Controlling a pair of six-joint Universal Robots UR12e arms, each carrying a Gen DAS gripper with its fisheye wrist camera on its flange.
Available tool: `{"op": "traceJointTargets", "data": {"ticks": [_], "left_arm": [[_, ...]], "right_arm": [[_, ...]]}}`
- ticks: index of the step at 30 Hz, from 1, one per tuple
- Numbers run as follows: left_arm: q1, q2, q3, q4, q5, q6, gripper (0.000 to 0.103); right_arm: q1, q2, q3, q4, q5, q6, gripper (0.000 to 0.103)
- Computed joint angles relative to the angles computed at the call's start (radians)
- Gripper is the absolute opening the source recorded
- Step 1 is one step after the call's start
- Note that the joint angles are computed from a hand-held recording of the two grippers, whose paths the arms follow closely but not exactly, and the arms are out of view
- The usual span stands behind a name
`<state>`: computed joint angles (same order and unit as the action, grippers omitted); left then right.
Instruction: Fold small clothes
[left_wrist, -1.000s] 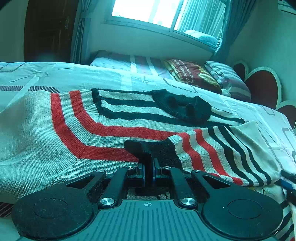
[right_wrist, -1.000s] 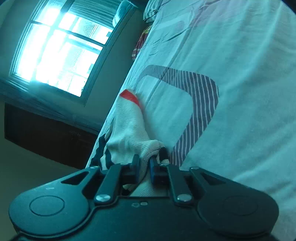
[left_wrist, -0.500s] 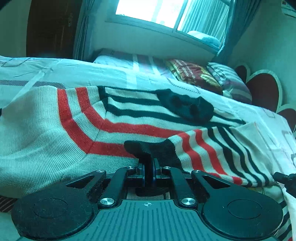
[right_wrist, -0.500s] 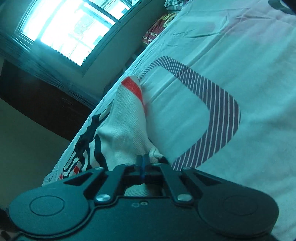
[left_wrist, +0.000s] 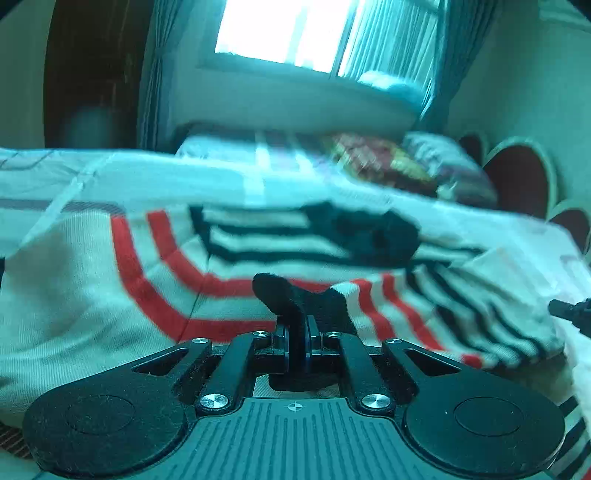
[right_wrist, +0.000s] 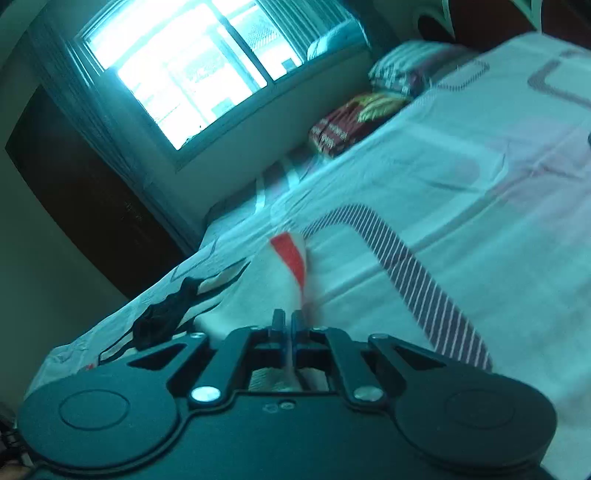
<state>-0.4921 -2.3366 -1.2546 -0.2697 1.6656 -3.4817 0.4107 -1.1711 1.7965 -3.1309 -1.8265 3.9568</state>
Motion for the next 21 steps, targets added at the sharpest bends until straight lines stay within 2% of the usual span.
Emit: {"op": "traceJointTargets", "data": {"ticks": [1, 2, 4, 5, 6, 10, 12, 13, 14, 15, 17, 19, 20, 21], "left_arm": [[0.003, -0.002, 0.001, -0.019, -0.013, -0.006, 0.007], [0.006, -0.001, -0.008, 0.001, -0.023, 0.000, 0.007], [0.011, 0.008, -0.021, 0.015, -0.040, 0.000, 0.007], [0.015, 0.011, -0.029, 0.023, -0.057, 0.001, 0.008], [0.017, 0.012, -0.034, 0.028, -0.067, -0.001, 0.008], [0.017, 0.007, -0.027, 0.025, -0.070, -0.032, 0.008], [0.015, 0.002, -0.015, 0.010, -0.065, -0.052, 0.008], [0.013, 0.000, -0.010, 0.007, -0.061, -0.052, 0.008], [0.011, -0.001, -0.008, 0.011, -0.058, -0.052, 0.008], [0.008, -0.002, -0.006, 0.018, -0.049, -0.042, 0.008], [-0.002, -0.008, 0.009, -0.020, -0.006, 0.001, 0.008], [-0.001, -0.004, 0.005, -0.022, -0.005, 0.014, 0.008], [0.001, 0.005, -0.004, -0.018, -0.001, 0.004, 0.008], [0.002, 0.016, -0.022, 0.005, 0.011, -0.012, 0.008]], "right_arm": [[-0.015, -0.001, 0.007, 0.038, 0.048, 0.029, 0.001], [-0.020, -0.004, 0.016, 0.034, 0.061, 0.035, 0.000], [-0.014, -0.019, 0.034, -0.006, 0.031, 0.049, 0.009], [-0.012, -0.023, 0.047, -0.058, 0.032, 0.055, 0.024], [-0.013, -0.027, 0.057, -0.095, 0.050, 0.055, 0.033], [-0.010, -0.038, 0.051, -0.055, 0.125, -0.017, 0.034], [-0.008, -0.029, 0.018, 0.032, 0.139, -0.062, 0.038], [-0.002, -0.025, 0.002, 0.084, 0.119, -0.088, 0.028], [-0.002, -0.014, -0.012, 0.094, 0.118, -0.115, 0.013], [0.004, -0.014, -0.014, 0.089, 0.094, -0.113, 0.013], [0.015, -0.003, -0.021, 0.090, 0.038, -0.116, 0.013], [-0.001, -0.003, -0.006, 0.063, 0.078, -0.063, 0.014], [-0.007, -0.011, -0.002, 0.064, 0.093, -0.044, 0.018], [-0.004, -0.019, 0.004, 0.046, 0.070, -0.042, 0.023]]}}
